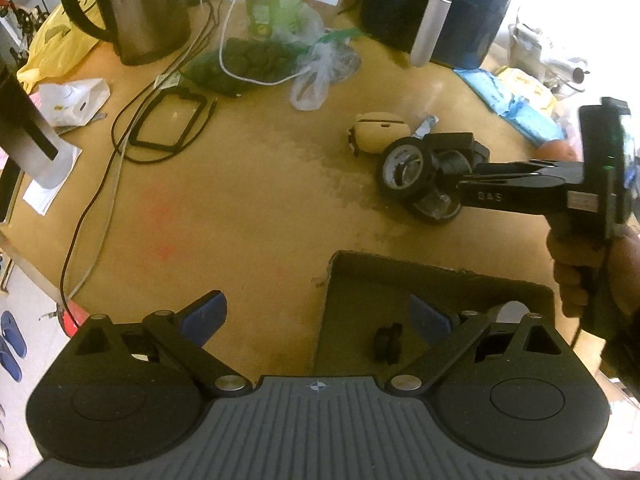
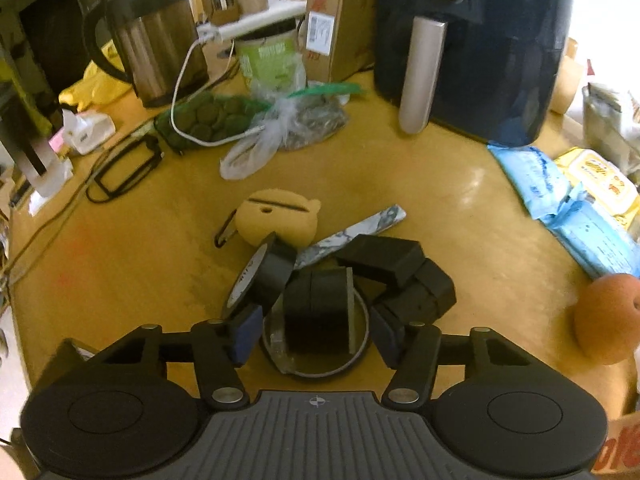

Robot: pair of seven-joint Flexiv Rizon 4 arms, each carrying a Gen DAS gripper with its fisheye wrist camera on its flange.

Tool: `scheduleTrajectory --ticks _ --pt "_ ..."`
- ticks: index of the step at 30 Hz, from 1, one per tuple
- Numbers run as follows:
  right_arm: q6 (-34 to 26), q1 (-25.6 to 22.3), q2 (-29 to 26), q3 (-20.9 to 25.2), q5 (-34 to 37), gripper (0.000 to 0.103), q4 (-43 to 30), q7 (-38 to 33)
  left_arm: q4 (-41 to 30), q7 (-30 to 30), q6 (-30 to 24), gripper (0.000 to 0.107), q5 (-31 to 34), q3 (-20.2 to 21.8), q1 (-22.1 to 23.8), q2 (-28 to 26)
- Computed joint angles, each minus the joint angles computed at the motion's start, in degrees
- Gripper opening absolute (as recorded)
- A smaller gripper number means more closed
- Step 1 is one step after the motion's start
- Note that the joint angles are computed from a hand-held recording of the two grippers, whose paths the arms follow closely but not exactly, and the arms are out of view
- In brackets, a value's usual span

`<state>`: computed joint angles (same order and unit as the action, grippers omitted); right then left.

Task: Organize rigid objects
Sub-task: 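Move the right gripper to the black cylindrical cup and close on it, then lift the black cup with the right gripper and hold it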

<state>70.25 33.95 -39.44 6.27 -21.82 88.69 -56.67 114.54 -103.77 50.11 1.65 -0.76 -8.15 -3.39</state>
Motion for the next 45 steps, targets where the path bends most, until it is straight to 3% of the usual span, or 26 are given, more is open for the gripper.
scheduleTrajectory --ticks 7,28,45 --pt "-3.0 1.1 -1.7 -0.9 -0.6 0.043 -2.7 1.3 0.4 0.2 0.0 0.099 -0.5 0.0 0.1 0.2" --pt "-17.1 3.7 6.8 -1.1 -5.7 0.042 -1.5 8.5 0.3 5.4 1.7 0.099 -3.6 -0.5 -0.3 -0.8" --pt "-20.0 2.9 12.6 0.1 -10.6 0.042 2.4 15.4 -0.2 10.7 4.2 0.099 -6.4 -0.8 -0.6 -2.0"
